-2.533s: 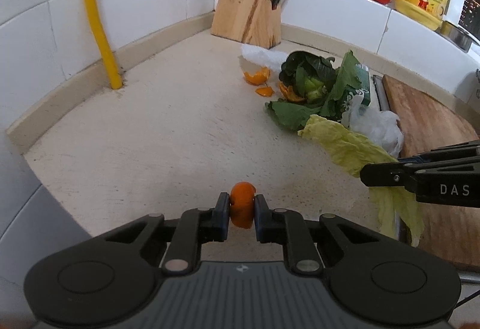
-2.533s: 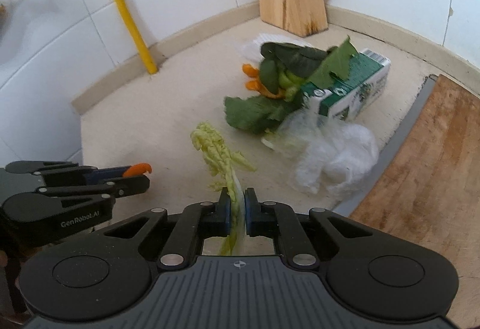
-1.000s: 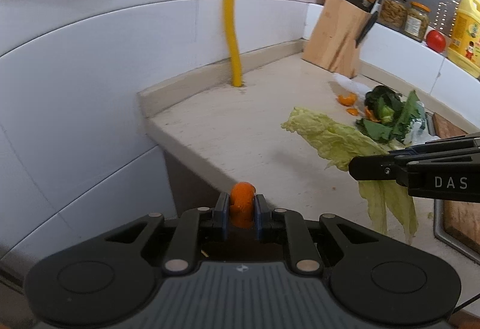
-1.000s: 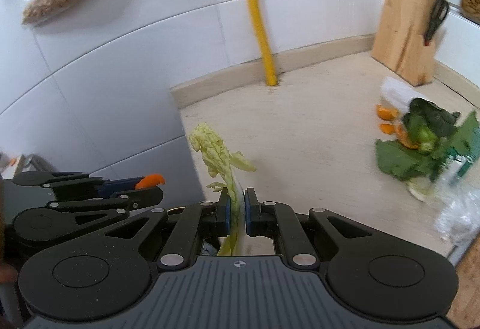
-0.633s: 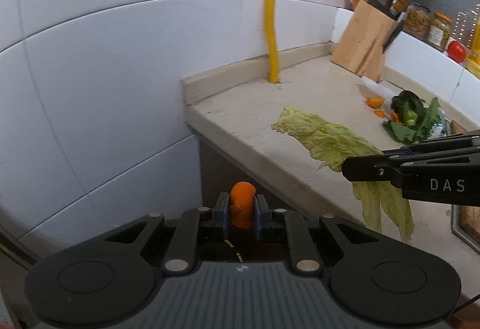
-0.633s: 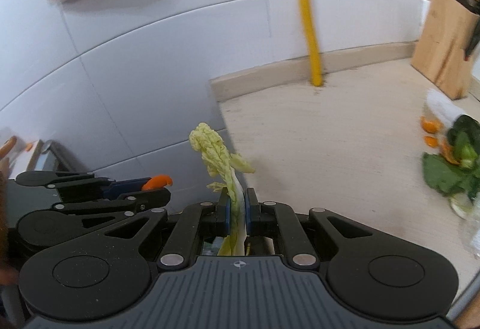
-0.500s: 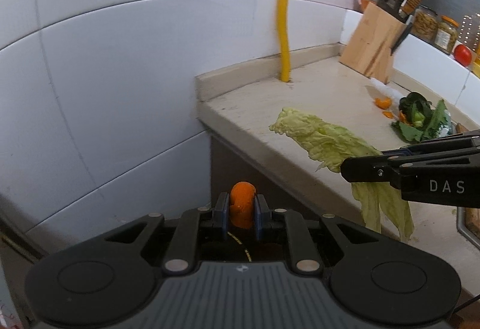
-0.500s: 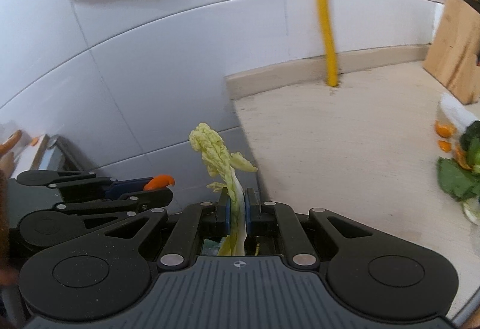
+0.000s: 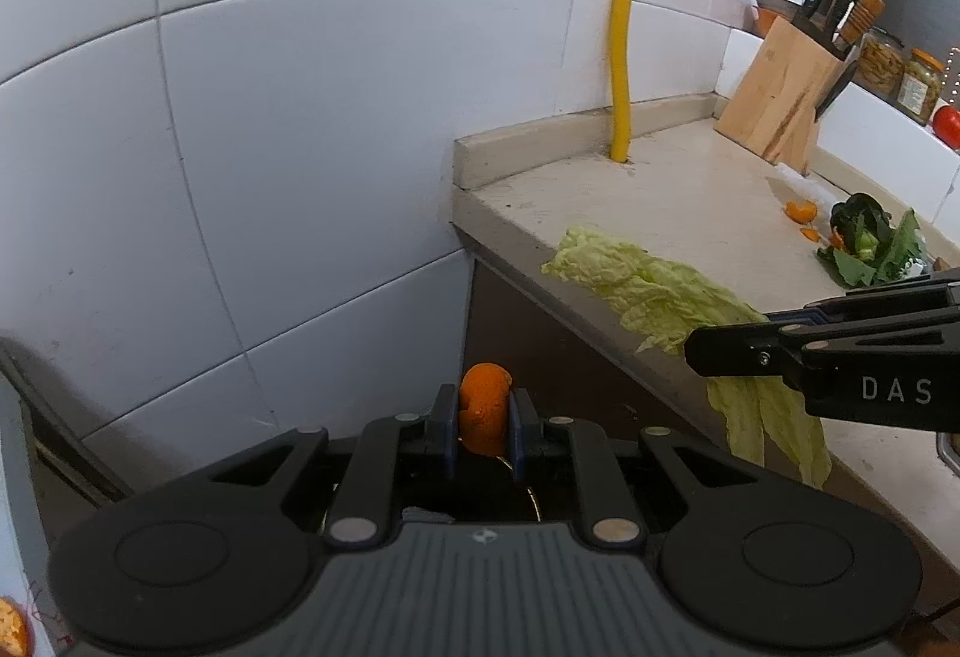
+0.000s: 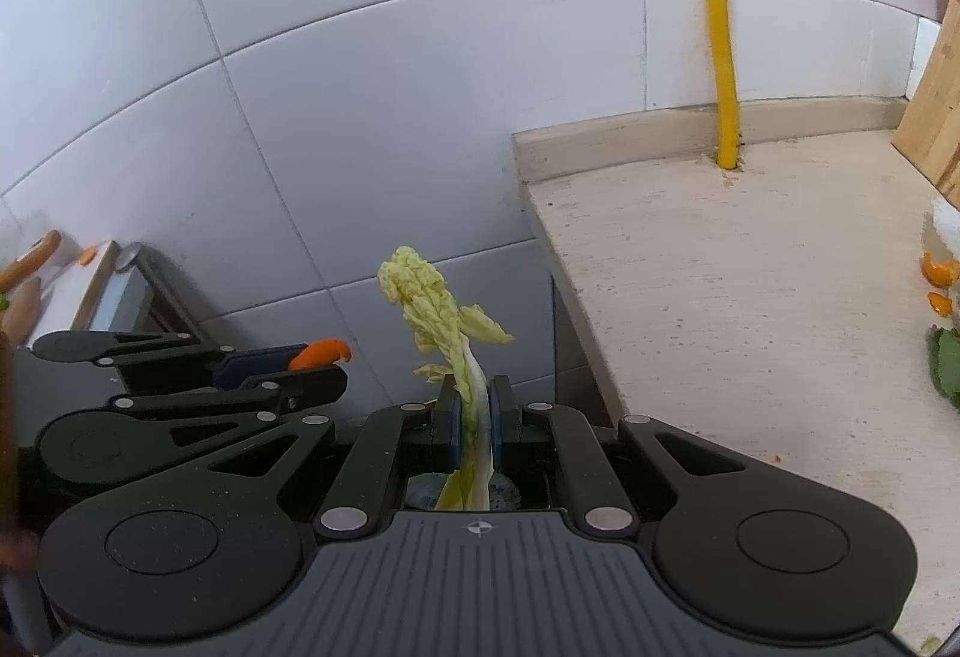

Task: Collect trash
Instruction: 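Carry the orange peel and cabbage leaf with both grippers down toward the black bin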

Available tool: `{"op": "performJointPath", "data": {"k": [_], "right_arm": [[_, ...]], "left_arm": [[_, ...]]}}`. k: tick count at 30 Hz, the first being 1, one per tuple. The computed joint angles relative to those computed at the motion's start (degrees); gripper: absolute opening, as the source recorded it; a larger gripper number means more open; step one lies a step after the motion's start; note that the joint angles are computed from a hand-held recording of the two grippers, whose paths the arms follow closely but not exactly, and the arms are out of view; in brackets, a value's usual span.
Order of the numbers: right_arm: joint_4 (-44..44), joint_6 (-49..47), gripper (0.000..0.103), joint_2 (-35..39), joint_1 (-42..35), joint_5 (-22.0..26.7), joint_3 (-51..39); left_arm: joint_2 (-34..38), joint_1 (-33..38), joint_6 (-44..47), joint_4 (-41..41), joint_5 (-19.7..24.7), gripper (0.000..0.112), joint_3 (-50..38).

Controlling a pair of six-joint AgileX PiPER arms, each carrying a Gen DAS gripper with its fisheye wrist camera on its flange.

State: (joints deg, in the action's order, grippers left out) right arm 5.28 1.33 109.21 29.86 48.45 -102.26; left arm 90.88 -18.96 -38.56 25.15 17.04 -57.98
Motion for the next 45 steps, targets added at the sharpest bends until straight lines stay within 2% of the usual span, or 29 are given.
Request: {"op": "performJointPath", "data": {"k": [7,21,45], "right_arm": [[-1.0,0.7,0.013,1.7,0.9,0.8,-2.0],[-0.7,1.5,0.013,7.8,1.5,3.7,-8.0],[0.8,1.4,0.013,16.5,1.0,8.9,-16.9]], "left_arm": [[0.4,1.3,0.9,-1.0,-0.4,0.012,0.8],[2.9,4.2,7.7,-8.6,0.2,0.012,0.0],[8.4,5.9,13.4,-15.2,3.8,0.012,-4.7]]}}
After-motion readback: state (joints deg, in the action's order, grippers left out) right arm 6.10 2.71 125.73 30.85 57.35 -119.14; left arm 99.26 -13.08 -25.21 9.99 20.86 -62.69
